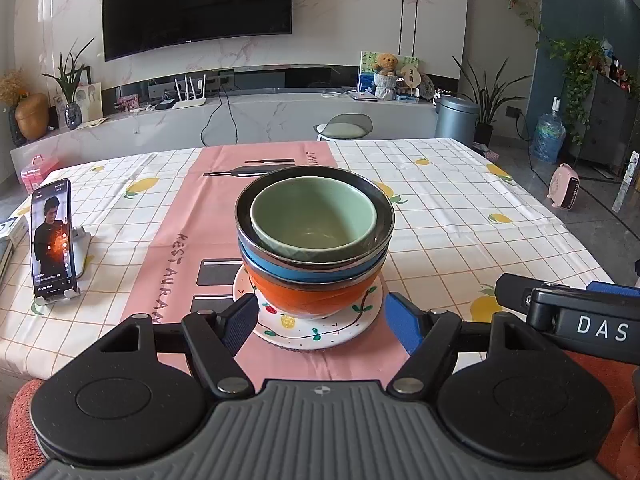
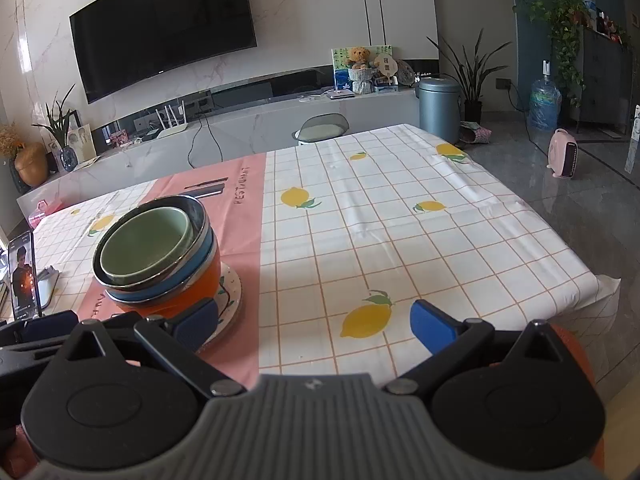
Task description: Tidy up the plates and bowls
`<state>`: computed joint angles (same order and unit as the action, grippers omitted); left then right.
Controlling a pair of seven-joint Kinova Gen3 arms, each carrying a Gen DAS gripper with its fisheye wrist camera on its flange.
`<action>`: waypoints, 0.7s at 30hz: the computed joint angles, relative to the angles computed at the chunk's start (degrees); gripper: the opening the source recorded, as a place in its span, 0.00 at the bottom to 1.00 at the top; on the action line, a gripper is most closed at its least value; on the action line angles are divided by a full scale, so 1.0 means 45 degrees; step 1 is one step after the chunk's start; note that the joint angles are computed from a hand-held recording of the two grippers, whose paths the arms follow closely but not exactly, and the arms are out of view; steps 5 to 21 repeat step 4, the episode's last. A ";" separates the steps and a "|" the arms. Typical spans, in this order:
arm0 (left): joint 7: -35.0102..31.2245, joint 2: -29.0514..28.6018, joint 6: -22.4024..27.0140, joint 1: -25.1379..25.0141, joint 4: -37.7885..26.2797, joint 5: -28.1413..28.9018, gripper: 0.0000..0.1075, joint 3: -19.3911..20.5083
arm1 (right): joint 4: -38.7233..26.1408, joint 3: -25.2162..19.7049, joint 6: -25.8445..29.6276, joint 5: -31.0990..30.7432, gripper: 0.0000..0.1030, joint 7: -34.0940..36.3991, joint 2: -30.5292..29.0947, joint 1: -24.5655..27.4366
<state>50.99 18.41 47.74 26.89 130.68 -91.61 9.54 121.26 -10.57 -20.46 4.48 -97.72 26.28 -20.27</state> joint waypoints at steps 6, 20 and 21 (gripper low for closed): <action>-0.0019 -0.0002 0.0002 -0.0004 -0.0009 0.0009 0.79 -0.0003 | 0.0008 -0.0016 -0.0004 0.0039 0.97 -0.0024 -0.0001 0.0033; -0.0019 -0.0002 0.0002 -0.0004 -0.0009 0.0009 0.79 -0.0003 | 0.0008 -0.0016 -0.0004 0.0039 0.97 -0.0024 -0.0001 0.0033; -0.0019 -0.0002 0.0002 -0.0004 -0.0009 0.0009 0.79 -0.0003 | 0.0008 -0.0016 -0.0004 0.0039 0.97 -0.0024 -0.0001 0.0033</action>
